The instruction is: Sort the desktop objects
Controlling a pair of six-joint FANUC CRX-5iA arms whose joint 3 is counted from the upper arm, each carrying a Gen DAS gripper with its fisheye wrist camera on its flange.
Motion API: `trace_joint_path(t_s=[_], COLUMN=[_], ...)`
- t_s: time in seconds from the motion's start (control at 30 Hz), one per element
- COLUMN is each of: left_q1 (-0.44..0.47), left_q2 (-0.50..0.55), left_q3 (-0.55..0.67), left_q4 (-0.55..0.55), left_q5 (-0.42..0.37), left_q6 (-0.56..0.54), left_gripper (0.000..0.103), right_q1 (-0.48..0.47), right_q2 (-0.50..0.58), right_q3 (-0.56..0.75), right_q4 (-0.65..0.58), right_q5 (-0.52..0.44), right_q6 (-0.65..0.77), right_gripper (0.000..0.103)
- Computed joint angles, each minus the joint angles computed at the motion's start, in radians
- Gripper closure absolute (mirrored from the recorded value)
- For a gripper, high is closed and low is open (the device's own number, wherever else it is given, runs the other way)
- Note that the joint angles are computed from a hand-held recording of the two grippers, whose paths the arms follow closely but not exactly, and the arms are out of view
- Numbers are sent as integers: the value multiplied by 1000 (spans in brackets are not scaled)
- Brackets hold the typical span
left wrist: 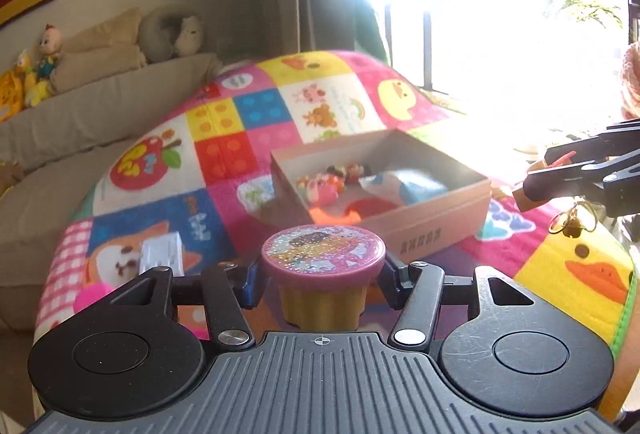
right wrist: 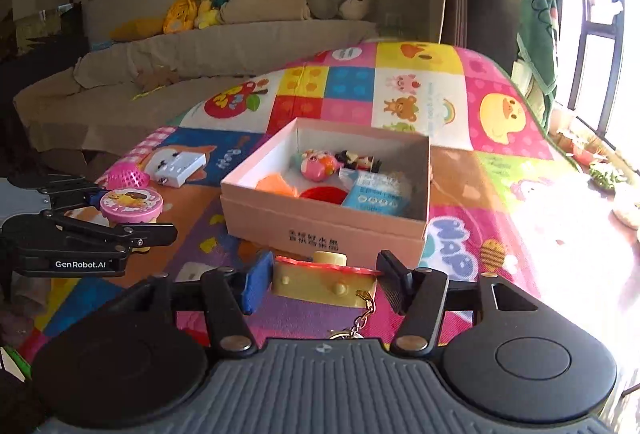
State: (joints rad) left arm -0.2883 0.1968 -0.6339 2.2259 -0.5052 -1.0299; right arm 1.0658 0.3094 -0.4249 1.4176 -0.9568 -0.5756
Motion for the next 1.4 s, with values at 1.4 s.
trace_joint_path(t_s=[1.4], left_q1=[36], left_q2=[127], left_q3=[76], left_q4=[180], left_q5=[194], left_q6=[78], left_gripper=[4], right_q1=[-194], right_q2=[183], right_q3=[266], right_q4=[12], right_q5=[42], right_q6=[110], right_gripper=[32])
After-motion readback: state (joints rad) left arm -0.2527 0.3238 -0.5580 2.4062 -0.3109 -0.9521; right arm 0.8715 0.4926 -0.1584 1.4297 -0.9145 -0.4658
